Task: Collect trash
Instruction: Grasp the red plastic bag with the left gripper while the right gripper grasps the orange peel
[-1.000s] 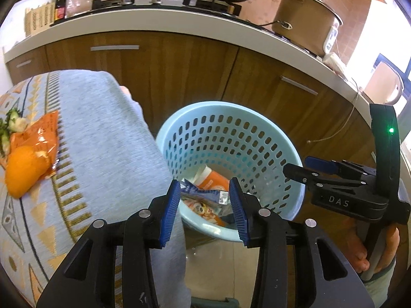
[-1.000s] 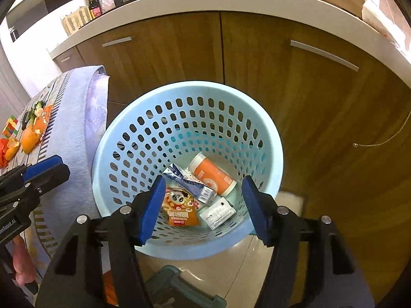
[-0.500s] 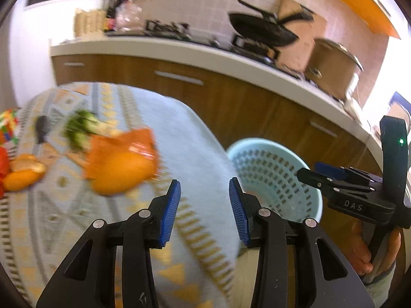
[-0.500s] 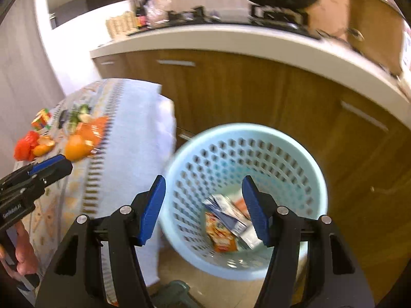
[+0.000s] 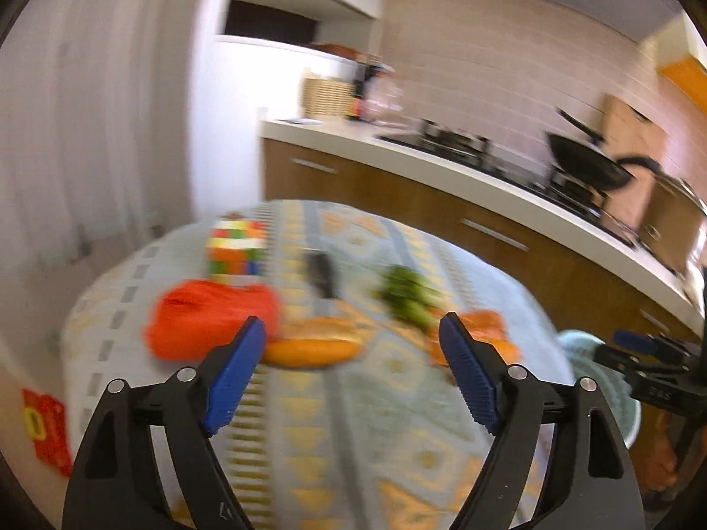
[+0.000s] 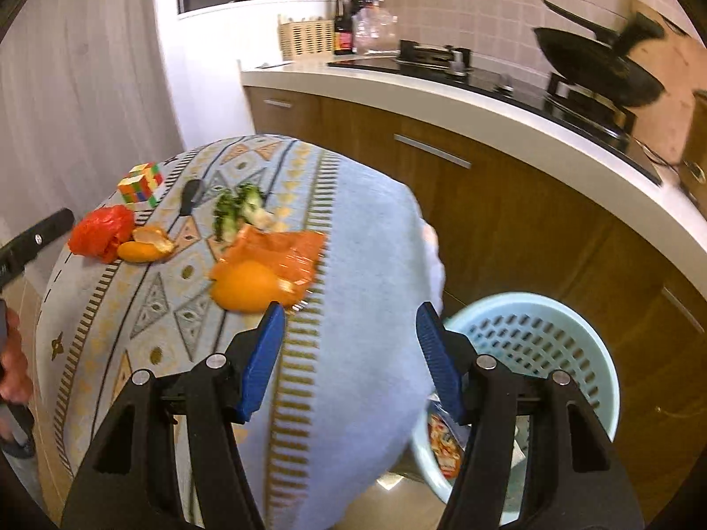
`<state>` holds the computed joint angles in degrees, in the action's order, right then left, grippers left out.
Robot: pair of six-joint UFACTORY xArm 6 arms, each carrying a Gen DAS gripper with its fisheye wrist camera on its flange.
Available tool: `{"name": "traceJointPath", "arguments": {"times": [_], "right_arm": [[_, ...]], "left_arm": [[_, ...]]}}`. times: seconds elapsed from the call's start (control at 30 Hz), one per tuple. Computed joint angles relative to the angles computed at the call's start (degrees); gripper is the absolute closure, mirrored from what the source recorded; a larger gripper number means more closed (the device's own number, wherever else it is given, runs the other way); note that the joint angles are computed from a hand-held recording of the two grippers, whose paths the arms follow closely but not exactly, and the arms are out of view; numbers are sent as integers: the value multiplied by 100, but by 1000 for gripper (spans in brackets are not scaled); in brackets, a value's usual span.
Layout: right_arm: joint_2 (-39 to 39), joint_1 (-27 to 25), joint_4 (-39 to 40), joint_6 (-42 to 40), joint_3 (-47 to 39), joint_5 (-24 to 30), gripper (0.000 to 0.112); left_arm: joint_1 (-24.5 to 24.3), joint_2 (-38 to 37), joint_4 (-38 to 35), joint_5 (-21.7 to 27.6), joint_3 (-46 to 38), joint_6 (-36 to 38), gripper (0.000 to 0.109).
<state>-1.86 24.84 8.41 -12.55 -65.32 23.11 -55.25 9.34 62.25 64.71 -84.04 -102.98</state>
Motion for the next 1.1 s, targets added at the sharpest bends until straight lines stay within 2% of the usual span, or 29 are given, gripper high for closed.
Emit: {"name": "traceJointPath", "arguments": {"times": [0.23, 0.33, 0.47, 0.5, 0.7, 0.77, 0.83, 0.87, 0.97, 1.03, 1.1], "right_arm": [[310, 279, -281, 251, -398, 105, 54], [374, 338, -373, 313, -473, 114, 54], [479, 377, -500, 409, -589, 165, 54], [499, 386, -523, 423, -605, 174, 54], [643, 419, -634, 510, -700, 211, 54], [702, 424, -626, 510, -751, 214, 54], [786, 428, -534, 452, -803, 172, 54], [836, 424, -393, 361, -837, 167, 54], [1013, 410, -27, 144, -995, 194, 54], [1152, 406, 145, 61, -1103, 173, 54], [1327, 399, 169, 104, -1244, 176, 54]], "left_arm": [[373, -875, -84, 134, 983, -436, 30], [599, -949, -205, 80, 1195, -567, 30], [757, -800, -448, 476, 1205, -575, 30], [849, -816, -509, 354, 1285, -602, 30], [1351, -1074, -597, -1209, 2015, -1086, 34], [1437, -1000, -673, -1484, 2040, -1002, 48], [1444, -922, -760, -1474, 1968, -865, 55], [1457, -909, -741, -1522, 1981, -881, 66], [1495, -890, -745, -1651, 2019, -892, 83], [1432, -878, -608, -1619, 2011, -941, 89], [1293, -858, -438, -1367, 1947, -1014, 91]]}}
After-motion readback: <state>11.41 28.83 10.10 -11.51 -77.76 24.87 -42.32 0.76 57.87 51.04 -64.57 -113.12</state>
